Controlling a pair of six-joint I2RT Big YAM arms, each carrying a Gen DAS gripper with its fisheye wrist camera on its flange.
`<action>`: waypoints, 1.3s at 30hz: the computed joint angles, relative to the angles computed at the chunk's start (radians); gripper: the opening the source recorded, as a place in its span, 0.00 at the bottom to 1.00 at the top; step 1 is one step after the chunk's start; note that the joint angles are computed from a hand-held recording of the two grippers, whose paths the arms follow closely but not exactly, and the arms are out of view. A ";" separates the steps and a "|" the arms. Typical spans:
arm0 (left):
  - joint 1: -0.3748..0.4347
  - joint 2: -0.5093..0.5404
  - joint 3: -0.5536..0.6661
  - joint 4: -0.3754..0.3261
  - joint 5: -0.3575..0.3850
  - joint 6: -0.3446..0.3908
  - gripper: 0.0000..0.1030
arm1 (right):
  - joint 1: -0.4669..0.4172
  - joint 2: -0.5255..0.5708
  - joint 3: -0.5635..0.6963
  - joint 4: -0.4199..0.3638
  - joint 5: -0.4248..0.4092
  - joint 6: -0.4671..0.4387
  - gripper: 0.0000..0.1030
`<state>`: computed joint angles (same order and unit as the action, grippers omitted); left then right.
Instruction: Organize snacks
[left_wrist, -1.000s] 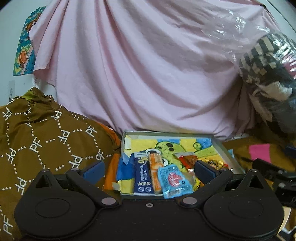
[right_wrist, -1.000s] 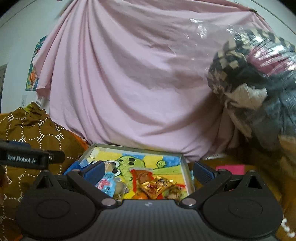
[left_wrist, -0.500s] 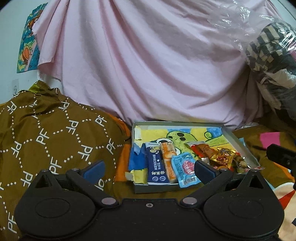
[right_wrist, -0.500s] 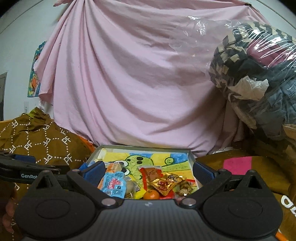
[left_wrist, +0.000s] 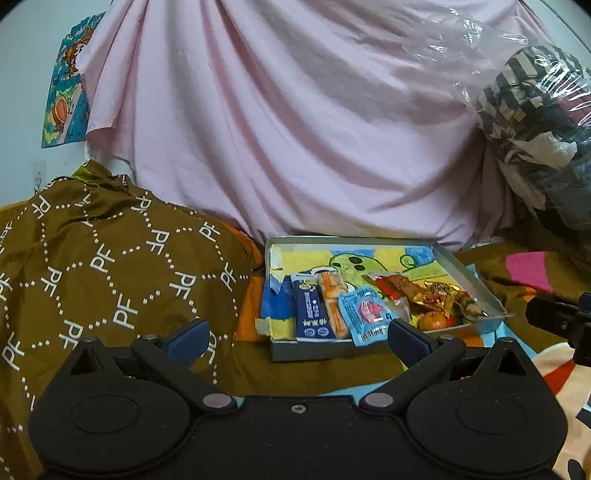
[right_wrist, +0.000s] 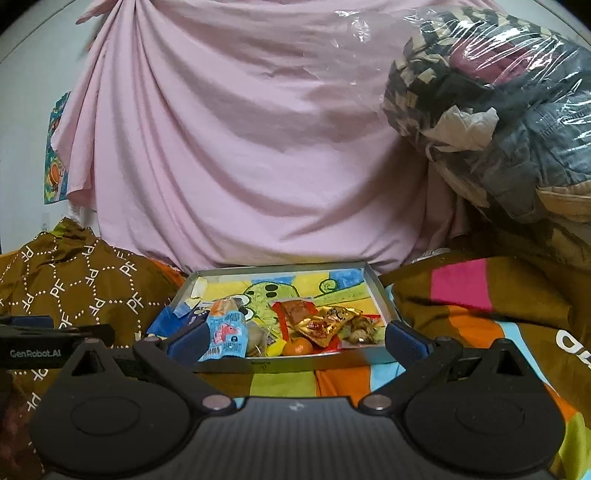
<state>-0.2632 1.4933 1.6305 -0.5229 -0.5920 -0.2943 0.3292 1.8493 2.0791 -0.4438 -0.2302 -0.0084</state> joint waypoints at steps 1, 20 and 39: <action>-0.001 -0.002 -0.002 -0.007 0.002 -0.005 0.99 | -0.001 -0.003 -0.006 -0.002 0.000 -0.001 1.00; -0.046 0.006 -0.014 -0.131 0.005 -0.153 0.99 | -0.017 -0.078 -0.146 0.019 -0.017 -0.016 1.00; -0.068 -0.091 -0.148 -0.154 -0.095 -0.160 0.99 | 0.005 -0.159 -0.307 0.069 -0.028 -0.029 1.00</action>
